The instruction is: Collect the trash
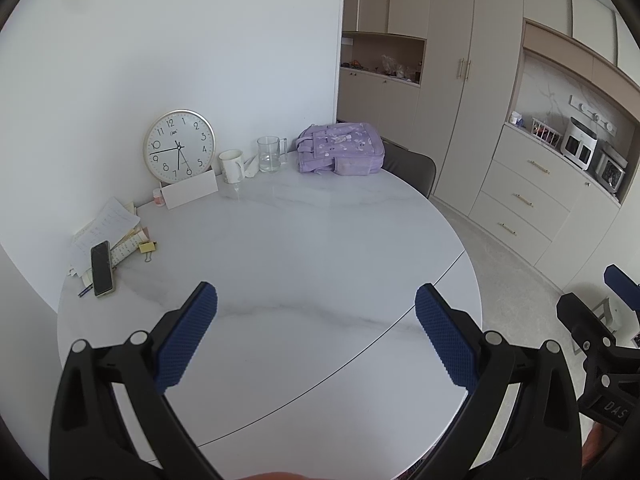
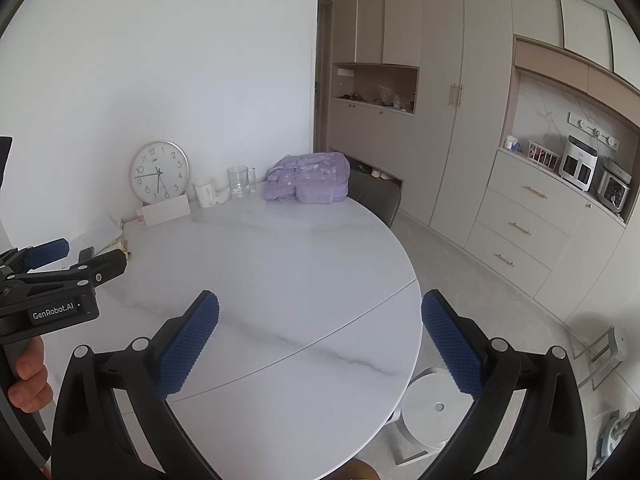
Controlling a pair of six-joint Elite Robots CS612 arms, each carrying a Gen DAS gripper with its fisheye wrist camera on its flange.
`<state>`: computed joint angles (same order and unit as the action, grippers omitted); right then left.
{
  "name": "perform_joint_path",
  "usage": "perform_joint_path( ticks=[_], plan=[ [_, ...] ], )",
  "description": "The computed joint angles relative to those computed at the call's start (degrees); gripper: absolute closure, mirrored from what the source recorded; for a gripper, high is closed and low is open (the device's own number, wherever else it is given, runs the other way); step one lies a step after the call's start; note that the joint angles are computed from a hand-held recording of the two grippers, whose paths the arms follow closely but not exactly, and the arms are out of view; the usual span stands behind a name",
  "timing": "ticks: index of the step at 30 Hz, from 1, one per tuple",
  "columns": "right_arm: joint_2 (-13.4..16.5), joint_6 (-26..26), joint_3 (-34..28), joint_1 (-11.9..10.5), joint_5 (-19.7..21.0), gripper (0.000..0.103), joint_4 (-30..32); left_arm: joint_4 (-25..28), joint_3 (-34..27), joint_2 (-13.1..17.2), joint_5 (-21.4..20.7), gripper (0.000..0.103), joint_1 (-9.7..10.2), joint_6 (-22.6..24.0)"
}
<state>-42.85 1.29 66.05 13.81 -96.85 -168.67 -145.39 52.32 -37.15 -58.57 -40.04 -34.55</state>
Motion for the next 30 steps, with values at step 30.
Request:
perform_joint_path(
  ticks=[30],
  plan=[
    [0.5,0.3,-0.1,0.1,0.0,0.002,0.3,-0.6,-0.2,0.3,1.5,0.008,-0.08,1.9]
  ],
)
